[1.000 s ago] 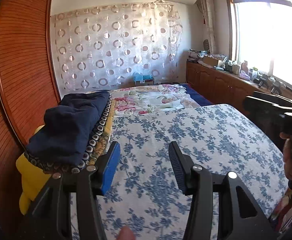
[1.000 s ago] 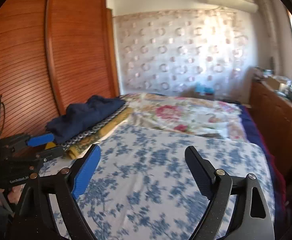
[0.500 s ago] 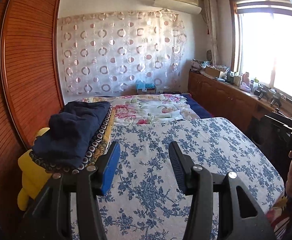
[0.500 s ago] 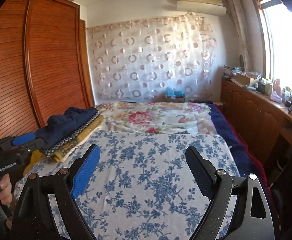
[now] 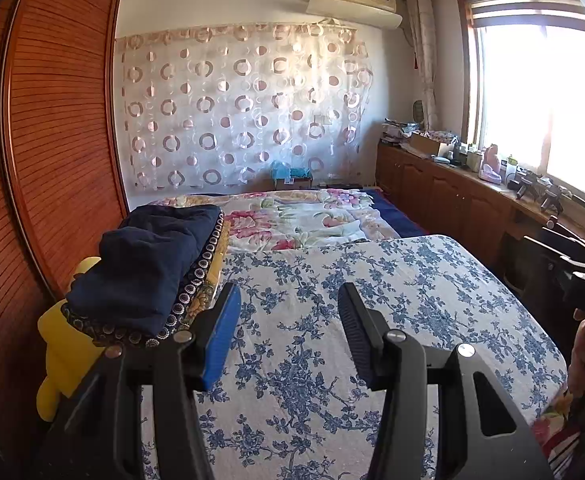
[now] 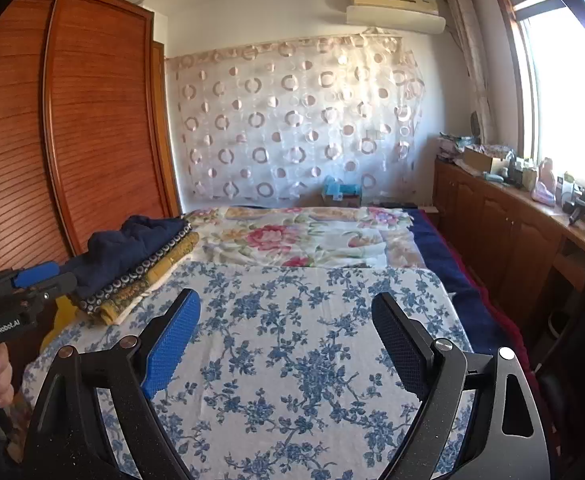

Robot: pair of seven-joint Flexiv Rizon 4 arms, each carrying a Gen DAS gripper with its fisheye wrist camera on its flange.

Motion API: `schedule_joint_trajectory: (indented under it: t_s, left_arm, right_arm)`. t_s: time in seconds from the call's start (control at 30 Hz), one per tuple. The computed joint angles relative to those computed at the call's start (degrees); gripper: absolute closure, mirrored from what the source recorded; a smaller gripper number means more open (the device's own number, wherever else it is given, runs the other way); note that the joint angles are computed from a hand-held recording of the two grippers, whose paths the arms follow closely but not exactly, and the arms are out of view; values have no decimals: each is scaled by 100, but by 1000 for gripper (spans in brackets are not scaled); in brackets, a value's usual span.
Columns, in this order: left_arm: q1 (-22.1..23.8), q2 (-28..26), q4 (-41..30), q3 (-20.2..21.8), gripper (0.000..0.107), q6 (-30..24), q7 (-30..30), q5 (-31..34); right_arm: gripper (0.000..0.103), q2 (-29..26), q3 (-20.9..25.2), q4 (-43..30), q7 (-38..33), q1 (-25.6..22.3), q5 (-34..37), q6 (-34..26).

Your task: Fold small clothes

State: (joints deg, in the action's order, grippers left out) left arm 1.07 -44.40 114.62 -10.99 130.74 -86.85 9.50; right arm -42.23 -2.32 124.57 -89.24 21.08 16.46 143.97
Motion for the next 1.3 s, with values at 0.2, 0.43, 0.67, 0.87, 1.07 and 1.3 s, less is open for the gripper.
schedule_joint_trajectory:
  t_s: [0.2, 0.43, 0.67, 0.87, 1.07, 1.3]
  left_arm:
    - [6, 18, 22, -4, 57, 15, -15, 18]
    - [-15, 54, 58, 11, 56, 31, -22, 17]
    - [-45, 80, 82, 21, 56, 54, -35, 0]
    - [-55, 75, 81, 30, 56, 62, -35, -7]
    - [-52, 70, 80, 29, 56, 62, -36, -1]
    - [-58, 64, 79, 31, 56, 73, -37, -5]
  right_arm:
    - [14, 10, 6, 5, -3, -8, -7, -9]
    - [14, -2, -5, -4, -17, 3, 0, -28]
    - [14, -24, -3, 4, -31, 28, 41, 23]
    - [14, -22, 1, 4, -30, 24, 41, 18]
    - [14, -5, -6, 4, -38, 41, 60, 4]
    - [14, -7, 0, 7, -38, 29, 49, 9]
